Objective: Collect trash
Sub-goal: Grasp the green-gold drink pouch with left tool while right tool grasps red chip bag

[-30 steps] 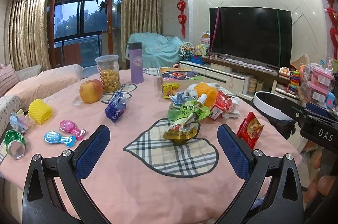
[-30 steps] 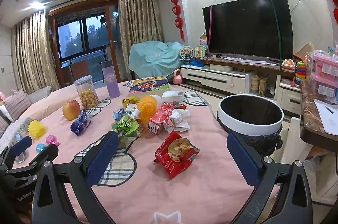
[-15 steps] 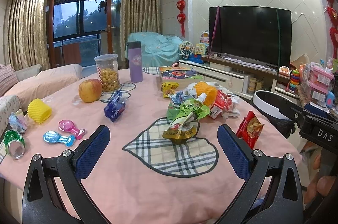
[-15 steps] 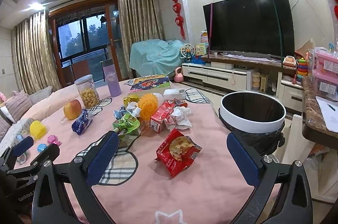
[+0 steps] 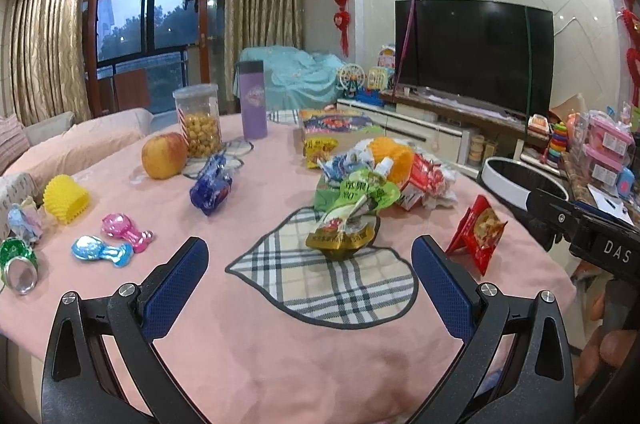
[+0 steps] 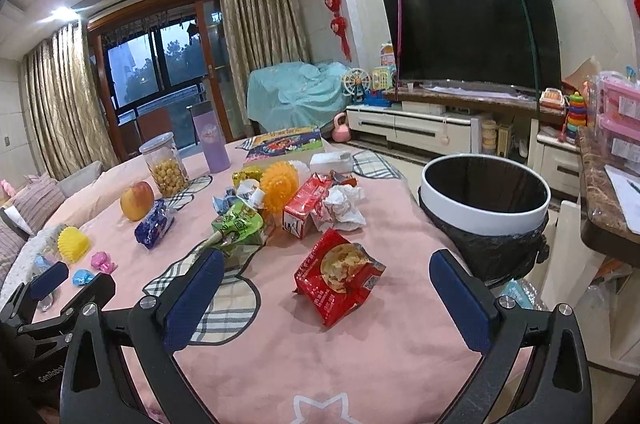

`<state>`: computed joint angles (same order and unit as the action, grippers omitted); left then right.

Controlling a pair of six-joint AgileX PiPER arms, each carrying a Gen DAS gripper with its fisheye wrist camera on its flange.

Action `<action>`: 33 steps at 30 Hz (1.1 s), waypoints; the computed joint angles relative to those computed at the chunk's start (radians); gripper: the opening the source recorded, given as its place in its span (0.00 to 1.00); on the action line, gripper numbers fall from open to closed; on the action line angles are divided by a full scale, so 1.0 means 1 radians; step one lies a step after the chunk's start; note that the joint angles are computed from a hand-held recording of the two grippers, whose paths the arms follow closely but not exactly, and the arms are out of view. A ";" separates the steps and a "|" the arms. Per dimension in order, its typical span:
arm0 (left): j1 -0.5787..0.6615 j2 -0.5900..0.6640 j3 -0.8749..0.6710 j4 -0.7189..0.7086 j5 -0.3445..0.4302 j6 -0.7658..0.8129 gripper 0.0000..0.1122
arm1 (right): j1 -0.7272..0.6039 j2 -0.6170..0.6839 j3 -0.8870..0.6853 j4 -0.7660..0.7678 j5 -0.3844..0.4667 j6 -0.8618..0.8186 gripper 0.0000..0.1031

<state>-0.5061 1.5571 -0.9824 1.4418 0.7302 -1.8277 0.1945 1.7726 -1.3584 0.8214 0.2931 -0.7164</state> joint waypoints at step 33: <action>0.290 0.483 -0.640 -0.924 -0.138 1.056 0.59 | -0.083 0.468 -0.598 -0.187 0.502 0.288 0.86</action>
<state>-0.2158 2.0400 -1.6224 0.5174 0.5920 -0.7718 0.1120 2.2406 -1.9568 0.6349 0.7951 -0.4284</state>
